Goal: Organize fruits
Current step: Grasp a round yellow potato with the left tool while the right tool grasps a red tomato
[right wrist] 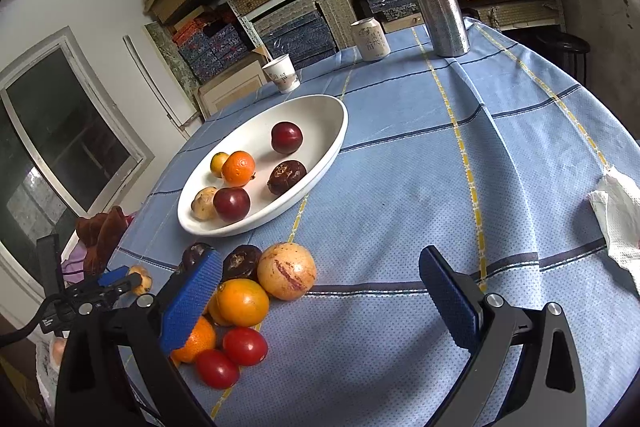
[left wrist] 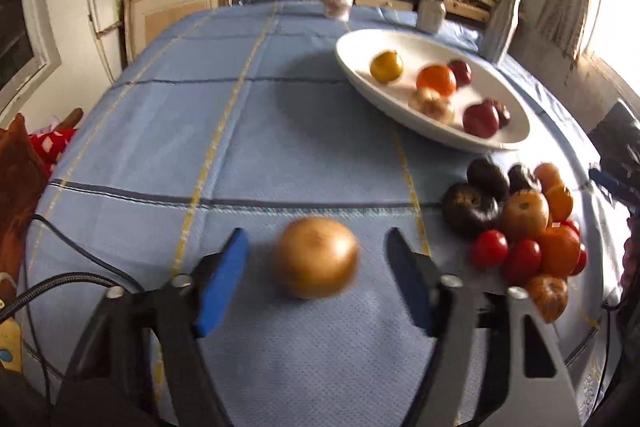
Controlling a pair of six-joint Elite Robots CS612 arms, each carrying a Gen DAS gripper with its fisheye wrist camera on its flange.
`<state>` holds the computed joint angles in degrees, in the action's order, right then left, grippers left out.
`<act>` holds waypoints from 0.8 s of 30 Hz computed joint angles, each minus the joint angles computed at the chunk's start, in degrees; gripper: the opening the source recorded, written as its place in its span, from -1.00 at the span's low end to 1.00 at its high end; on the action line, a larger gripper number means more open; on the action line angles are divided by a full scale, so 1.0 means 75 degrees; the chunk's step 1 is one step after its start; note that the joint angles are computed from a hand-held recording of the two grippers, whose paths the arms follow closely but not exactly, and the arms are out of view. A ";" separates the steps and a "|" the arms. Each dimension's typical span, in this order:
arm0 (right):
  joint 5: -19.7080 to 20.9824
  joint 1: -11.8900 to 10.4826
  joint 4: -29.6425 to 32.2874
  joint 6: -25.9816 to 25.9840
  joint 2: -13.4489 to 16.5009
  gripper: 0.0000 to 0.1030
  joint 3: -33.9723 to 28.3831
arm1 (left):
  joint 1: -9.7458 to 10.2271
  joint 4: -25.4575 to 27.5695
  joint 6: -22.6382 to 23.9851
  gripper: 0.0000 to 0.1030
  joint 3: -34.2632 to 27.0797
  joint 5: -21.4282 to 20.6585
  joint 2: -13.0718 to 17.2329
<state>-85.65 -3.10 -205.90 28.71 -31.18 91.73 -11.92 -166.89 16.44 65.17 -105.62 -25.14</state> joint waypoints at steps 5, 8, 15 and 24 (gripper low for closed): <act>-0.0017 0.0008 0.0019 -0.0063 0.0000 0.93 -0.0001 | -0.0064 -0.0267 0.0299 0.28 0.0204 0.0077 -0.0070; 0.0005 0.0025 -0.0052 -0.0164 0.0002 0.93 0.0012 | -0.0006 -0.0047 0.0089 0.23 0.0073 -0.0088 -0.0016; 0.0289 0.0077 0.0007 -0.0615 -0.0058 0.91 0.0070 | 0.0052 0.0129 -0.0146 -0.05 -0.0061 -0.0245 0.0054; -0.0128 0.0495 0.1388 -0.2314 -0.0503 0.26 0.0442 | 0.0047 0.0115 0.0080 -0.11 -0.0005 -0.0466 0.0036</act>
